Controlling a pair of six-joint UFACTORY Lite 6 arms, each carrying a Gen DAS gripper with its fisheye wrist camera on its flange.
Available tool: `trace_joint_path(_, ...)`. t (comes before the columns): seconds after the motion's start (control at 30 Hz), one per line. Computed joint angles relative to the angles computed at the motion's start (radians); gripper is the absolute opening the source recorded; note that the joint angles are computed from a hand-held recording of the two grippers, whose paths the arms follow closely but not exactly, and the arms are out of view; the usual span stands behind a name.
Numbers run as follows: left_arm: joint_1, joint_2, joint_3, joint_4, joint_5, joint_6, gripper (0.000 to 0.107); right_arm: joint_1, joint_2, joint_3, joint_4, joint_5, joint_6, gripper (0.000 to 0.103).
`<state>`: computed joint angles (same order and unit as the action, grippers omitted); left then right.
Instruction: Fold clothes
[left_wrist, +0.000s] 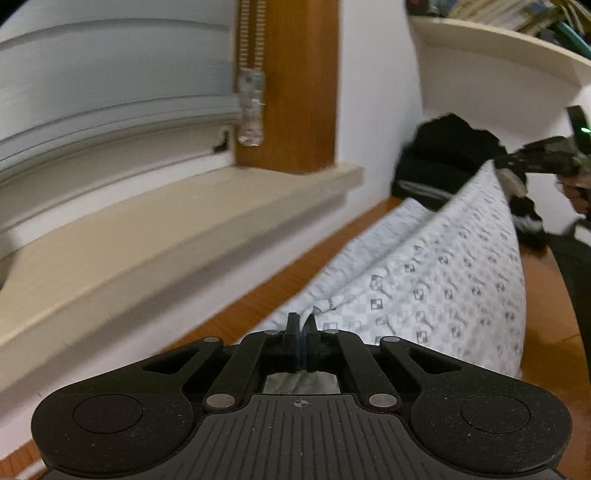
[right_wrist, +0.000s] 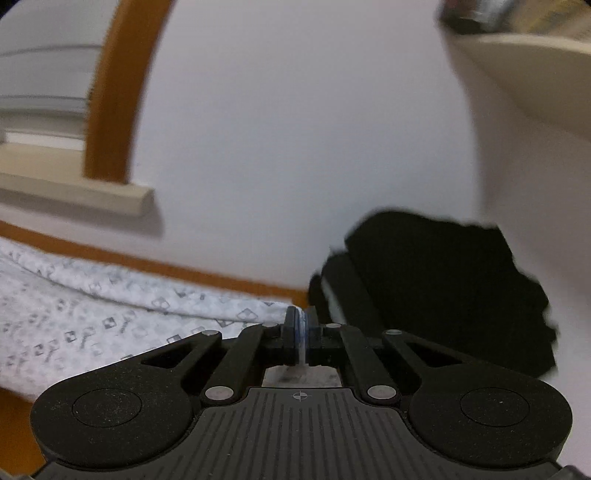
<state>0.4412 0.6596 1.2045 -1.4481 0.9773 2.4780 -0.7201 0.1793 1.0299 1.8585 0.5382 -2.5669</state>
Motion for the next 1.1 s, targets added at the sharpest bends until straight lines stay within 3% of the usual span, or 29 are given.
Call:
trace_joint_path(0.1, -0.033, 0.097, 0.111, -0.029, -0.068, -0.065, 0.001, 0.183, 0.223, 0.250, 0.169, -0.135, -0.059, 0.005)
trace_joint_path(0.17, -0.057, 0.170, 0.172, -0.058, -0.142, -0.078, 0.001, 0.259, 0.362, 0.394, 0.262, -0.217, -0.083, 0.020)
trace_joint_path(0.2, -0.065, 0.205, 0.202, -0.062, -0.170, -0.088, 0.002, 0.282, 0.423, 0.459, 0.246, -0.263, -0.043, 0.030)
trace_joint_path(0.27, -0.053, 0.256, 0.247, -0.040, -0.151, -0.100, 0.002, 0.290, 0.506, 0.535, 0.188, -0.295, 0.032, 0.030)
trace_joint_path(0.63, -0.038, 0.293, 0.293, -0.008, -0.118, -0.155, 0.005, 0.063, 0.542, 0.397, 0.049, -0.181, 0.305, 0.034)
trace_joint_path(0.9, -0.042, 0.285, 0.285, -0.015, -0.124, -0.151, 0.007, 0.041, 0.515, 0.325, 0.013, -0.164, 0.373, 0.032)
trace_joint_path(1.03, -0.039, 0.289, 0.289, -0.009, -0.121, -0.157, 0.007, 0.052, 0.497, 0.306, 0.038, -0.162, 0.311, 0.009)
trace_joint_path(1.1, -0.037, 0.287, 0.286, -0.009, -0.120, -0.155, 0.007, 0.050, 0.465, 0.269, 0.089, -0.153, 0.238, 0.005)
